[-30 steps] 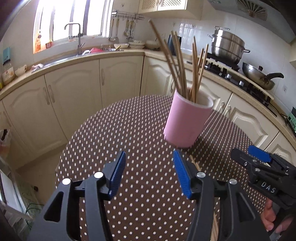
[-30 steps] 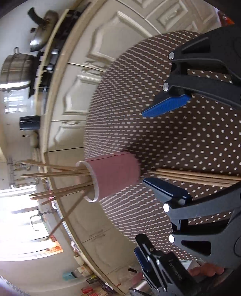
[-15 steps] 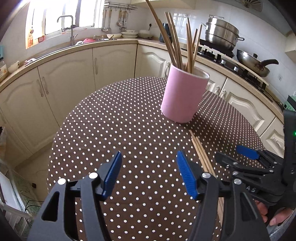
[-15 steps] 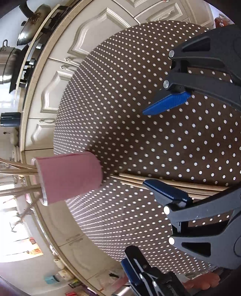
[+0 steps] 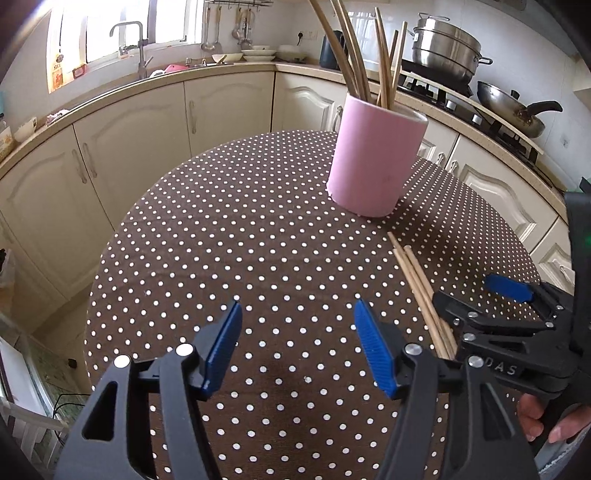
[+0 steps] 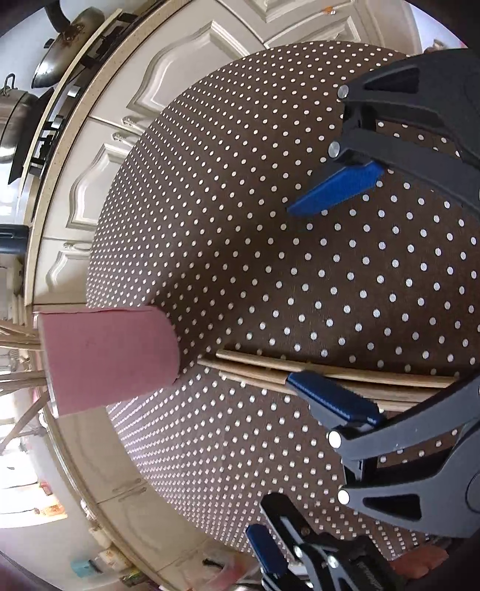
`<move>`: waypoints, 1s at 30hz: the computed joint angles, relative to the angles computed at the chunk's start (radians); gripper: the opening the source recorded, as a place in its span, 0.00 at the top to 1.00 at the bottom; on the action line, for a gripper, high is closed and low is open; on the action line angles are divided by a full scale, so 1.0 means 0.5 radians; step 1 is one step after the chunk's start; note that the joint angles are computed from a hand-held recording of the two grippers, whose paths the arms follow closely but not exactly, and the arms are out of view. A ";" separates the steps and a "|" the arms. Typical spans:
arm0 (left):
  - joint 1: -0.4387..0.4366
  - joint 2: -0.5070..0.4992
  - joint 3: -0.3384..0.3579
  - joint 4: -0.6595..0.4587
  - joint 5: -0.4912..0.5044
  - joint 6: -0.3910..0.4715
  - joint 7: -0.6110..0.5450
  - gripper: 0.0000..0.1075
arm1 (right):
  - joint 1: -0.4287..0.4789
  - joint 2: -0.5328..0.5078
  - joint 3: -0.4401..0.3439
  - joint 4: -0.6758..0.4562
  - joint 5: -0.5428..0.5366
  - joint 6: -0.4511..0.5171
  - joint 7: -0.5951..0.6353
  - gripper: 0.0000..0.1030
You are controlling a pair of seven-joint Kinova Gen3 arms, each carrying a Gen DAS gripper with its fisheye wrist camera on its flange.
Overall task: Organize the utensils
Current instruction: 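Close the right gripper on a wooden chopstick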
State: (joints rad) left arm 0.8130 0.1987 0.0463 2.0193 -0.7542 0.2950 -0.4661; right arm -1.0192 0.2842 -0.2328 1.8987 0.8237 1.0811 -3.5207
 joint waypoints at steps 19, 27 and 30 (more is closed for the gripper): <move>-0.008 0.017 0.039 -0.024 0.249 -0.083 -0.181 0.37 | -0.002 -0.138 -0.046 0.233 0.244 -0.291 -0.290 0.93; 0.126 0.110 0.050 -0.197 0.265 0.108 -0.245 0.36 | 0.066 -0.225 -0.099 0.359 0.318 -0.396 -0.459 0.93; 0.155 0.157 0.070 -0.280 0.274 0.205 -0.263 0.36 | 0.093 -0.264 -0.115 0.428 0.378 -0.469 -0.558 0.93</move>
State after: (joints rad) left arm 0.8908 0.2773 0.0816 1.8794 -0.6173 0.3976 -0.5975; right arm -0.9727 0.1524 -0.2904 2.1125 1.0126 0.8467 -3.7996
